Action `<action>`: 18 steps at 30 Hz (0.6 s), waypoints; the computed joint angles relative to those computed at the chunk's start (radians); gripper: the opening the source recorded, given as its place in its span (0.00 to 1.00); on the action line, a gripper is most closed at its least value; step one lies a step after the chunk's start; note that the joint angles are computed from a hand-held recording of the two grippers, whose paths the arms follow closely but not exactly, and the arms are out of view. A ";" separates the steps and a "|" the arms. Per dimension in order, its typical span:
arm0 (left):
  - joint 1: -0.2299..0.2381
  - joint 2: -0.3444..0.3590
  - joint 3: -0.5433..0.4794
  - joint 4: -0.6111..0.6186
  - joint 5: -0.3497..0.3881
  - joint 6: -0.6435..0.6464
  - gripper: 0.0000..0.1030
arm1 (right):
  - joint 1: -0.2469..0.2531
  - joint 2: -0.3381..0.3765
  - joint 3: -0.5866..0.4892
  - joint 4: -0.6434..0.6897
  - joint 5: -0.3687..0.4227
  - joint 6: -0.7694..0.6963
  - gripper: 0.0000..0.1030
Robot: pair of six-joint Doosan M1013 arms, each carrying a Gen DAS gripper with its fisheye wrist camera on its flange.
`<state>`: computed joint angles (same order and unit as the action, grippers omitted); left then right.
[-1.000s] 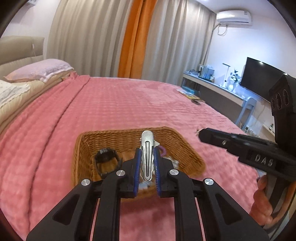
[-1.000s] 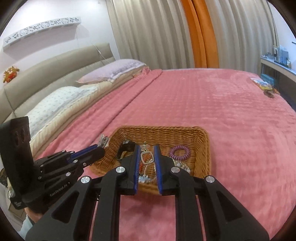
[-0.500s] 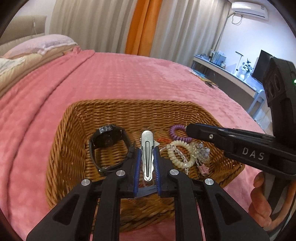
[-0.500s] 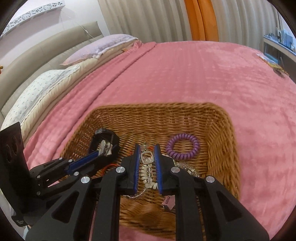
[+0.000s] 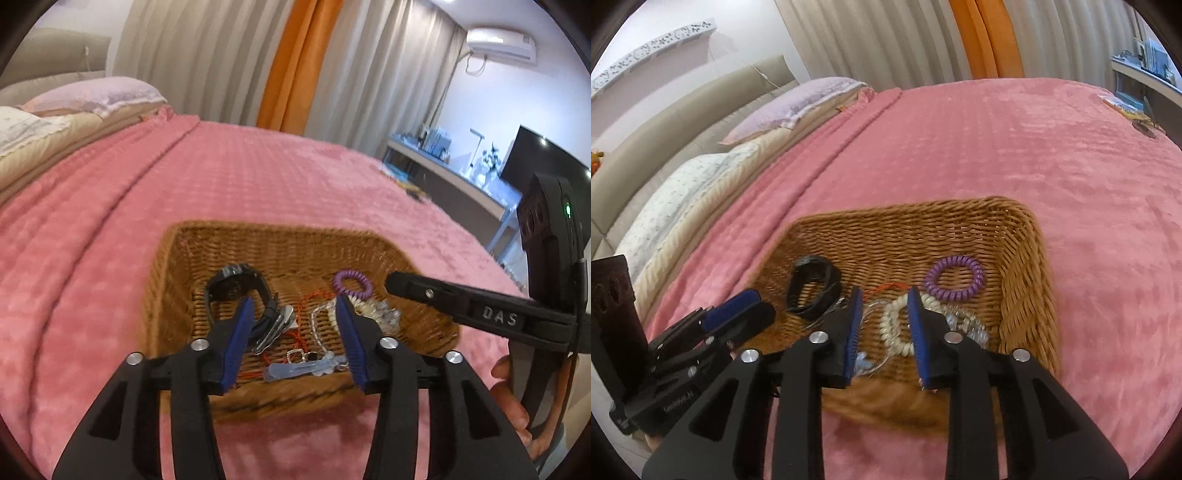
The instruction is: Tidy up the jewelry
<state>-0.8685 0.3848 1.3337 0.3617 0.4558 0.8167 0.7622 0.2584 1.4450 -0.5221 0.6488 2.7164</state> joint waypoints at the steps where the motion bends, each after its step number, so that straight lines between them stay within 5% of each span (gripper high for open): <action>1: -0.002 -0.014 0.013 0.019 -0.015 -0.021 0.52 | 0.015 -0.011 0.005 -0.043 0.015 0.029 0.30; 3: -0.012 -0.049 0.049 0.095 -0.046 -0.102 0.63 | 0.045 -0.032 0.016 -0.130 0.050 0.088 0.34; 6: -0.042 -0.098 0.091 0.292 -0.037 -0.274 0.71 | 0.091 -0.053 0.028 -0.263 0.108 0.181 0.55; 11: -0.092 -0.172 0.160 0.599 0.006 -0.564 0.80 | 0.158 -0.093 0.080 -0.420 0.164 0.368 0.57; 14: -0.123 -0.200 0.196 0.735 0.070 -0.715 0.81 | 0.182 -0.122 0.140 -0.501 0.137 0.495 0.61; 18: -0.175 -0.208 0.239 0.868 0.218 -0.825 0.82 | 0.222 -0.121 0.181 -0.582 0.210 0.603 0.62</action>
<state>-1.0436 0.1767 1.5731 1.2299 0.6735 -0.0082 0.9842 0.1371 1.6261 -1.1043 0.8586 3.3198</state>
